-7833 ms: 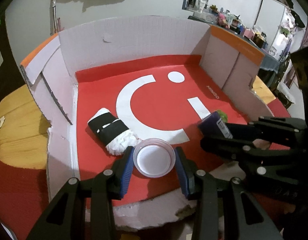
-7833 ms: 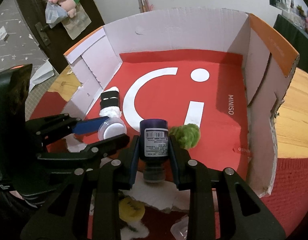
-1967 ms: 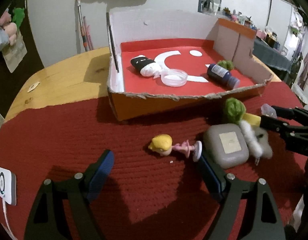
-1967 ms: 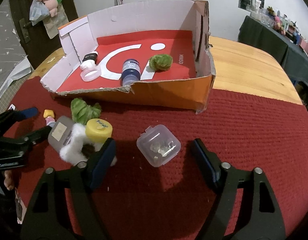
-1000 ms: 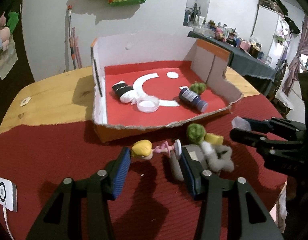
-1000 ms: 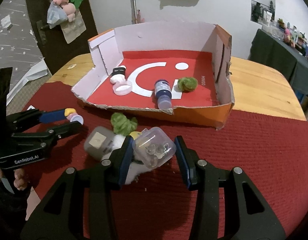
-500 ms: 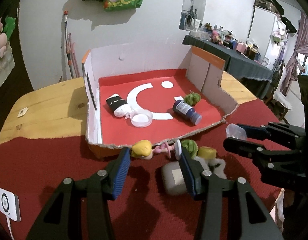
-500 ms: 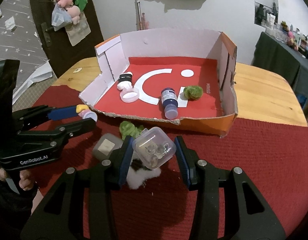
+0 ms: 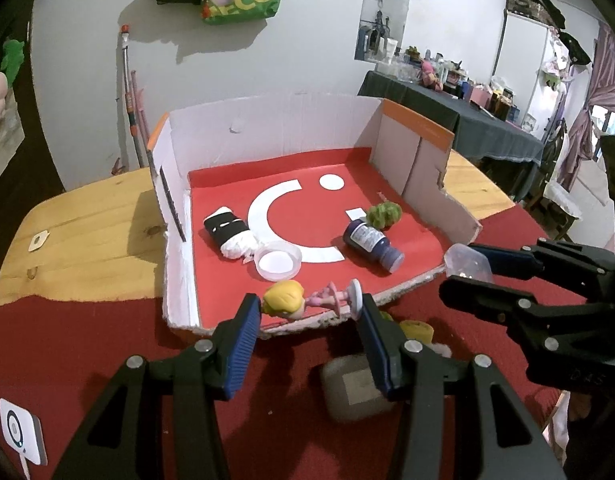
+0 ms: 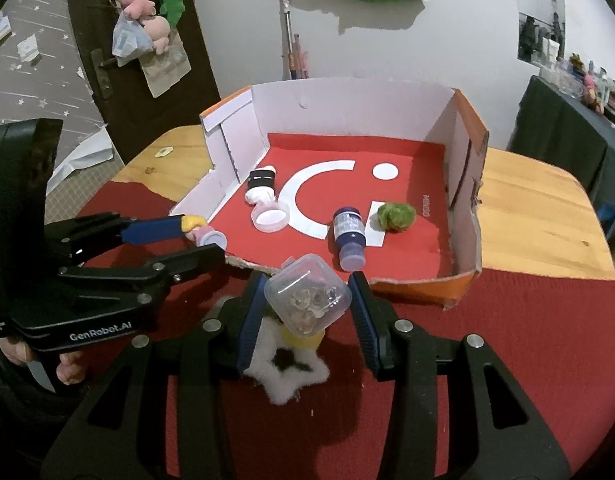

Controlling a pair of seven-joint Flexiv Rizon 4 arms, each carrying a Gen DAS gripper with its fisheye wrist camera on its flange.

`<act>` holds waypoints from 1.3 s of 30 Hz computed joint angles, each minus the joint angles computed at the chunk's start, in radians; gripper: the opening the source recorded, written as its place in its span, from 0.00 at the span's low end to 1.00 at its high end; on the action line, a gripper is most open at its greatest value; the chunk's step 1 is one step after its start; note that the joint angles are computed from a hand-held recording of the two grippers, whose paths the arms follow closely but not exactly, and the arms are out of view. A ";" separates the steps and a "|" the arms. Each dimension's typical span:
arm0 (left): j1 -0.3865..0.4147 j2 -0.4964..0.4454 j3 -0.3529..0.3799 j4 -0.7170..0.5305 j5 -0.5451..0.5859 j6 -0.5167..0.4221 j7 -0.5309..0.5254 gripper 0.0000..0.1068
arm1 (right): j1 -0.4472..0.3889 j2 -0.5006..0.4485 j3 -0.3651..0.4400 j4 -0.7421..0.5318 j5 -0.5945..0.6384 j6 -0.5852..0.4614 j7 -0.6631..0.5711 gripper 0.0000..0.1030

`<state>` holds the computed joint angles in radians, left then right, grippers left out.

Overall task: Organize objects
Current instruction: 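Carry the figurine and clear box into the box and lower them onto the red floor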

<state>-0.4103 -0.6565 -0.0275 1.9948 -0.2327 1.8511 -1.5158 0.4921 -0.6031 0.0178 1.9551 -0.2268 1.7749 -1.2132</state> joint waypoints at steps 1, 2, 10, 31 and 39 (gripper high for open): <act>0.002 0.000 -0.001 -0.003 0.001 -0.004 0.001 0.48 | -0.011 -0.003 0.012 -0.008 -0.005 -0.005 -0.002 0.39; 0.005 -0.002 -0.003 -0.008 0.002 -0.010 0.003 0.48 | -0.027 -0.008 0.029 -0.018 -0.010 -0.012 -0.003 0.39; 0.031 -0.017 -0.016 -0.052 0.012 -0.077 0.011 0.48 | -0.139 -0.047 0.150 -0.096 -0.051 -0.084 -0.016 0.39; 0.084 -0.040 -0.036 -0.101 0.050 -0.177 0.007 0.48 | -0.280 -0.163 0.370 -0.296 0.047 -0.314 -0.197 0.39; 0.087 -0.055 -0.034 -0.120 0.053 -0.212 0.004 0.48 | -0.271 -0.179 0.371 -0.339 0.113 -0.369 -0.260 0.39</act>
